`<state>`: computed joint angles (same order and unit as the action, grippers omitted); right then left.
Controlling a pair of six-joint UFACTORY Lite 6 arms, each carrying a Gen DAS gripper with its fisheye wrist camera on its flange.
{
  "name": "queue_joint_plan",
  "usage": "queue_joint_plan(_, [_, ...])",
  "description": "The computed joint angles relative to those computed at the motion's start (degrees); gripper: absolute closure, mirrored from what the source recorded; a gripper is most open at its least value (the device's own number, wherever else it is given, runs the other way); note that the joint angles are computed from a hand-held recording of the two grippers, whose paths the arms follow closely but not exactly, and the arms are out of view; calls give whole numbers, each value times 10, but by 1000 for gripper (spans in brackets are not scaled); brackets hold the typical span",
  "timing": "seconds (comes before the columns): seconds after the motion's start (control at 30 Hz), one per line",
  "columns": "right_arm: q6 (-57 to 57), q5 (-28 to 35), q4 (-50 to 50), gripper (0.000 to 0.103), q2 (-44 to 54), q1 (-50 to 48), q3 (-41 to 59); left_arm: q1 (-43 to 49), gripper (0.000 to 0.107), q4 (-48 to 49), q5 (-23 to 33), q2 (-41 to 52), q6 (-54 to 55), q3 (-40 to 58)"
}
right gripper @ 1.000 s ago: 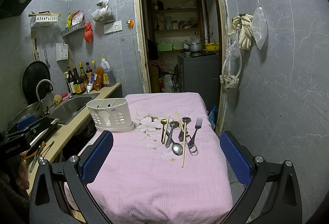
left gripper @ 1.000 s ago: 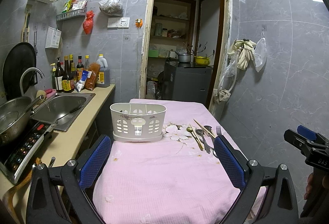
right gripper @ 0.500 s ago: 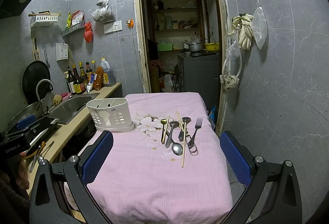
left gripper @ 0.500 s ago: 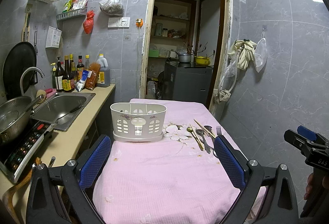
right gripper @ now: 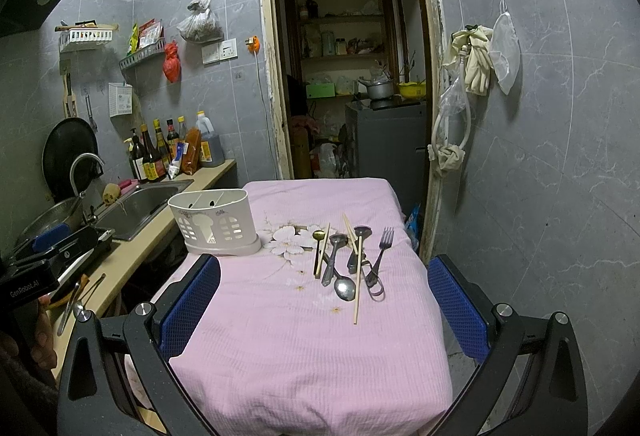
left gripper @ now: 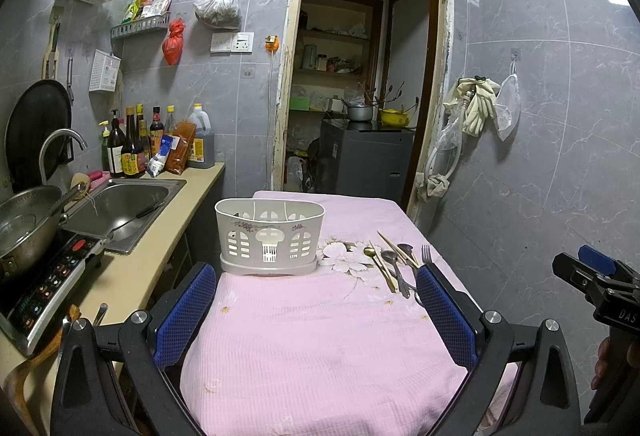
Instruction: Organize utensils
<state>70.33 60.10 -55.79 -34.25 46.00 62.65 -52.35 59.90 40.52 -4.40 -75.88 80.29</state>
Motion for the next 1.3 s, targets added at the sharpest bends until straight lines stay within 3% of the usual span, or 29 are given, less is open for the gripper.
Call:
queue_joint_plan(0.8, [23, -8, -2, 1, 10, 6, -9, -8, 6, -5, 15, 6, 5, 11])
queue_joint_plan(0.9, [45, -11, -9, 1, 17, 13, -20, -3, 6, -10, 10, -13, 12, -11])
queue_joint_plan(0.97, [70, -23, -19, 1, 29, 17, -33, 37, 6, -13, -25, -34, 20, -48])
queue_joint_plan(1.3, [45, -27, -3, 1, 41, -5, -14, 53, 6, -17, -17, -11, 37, -20])
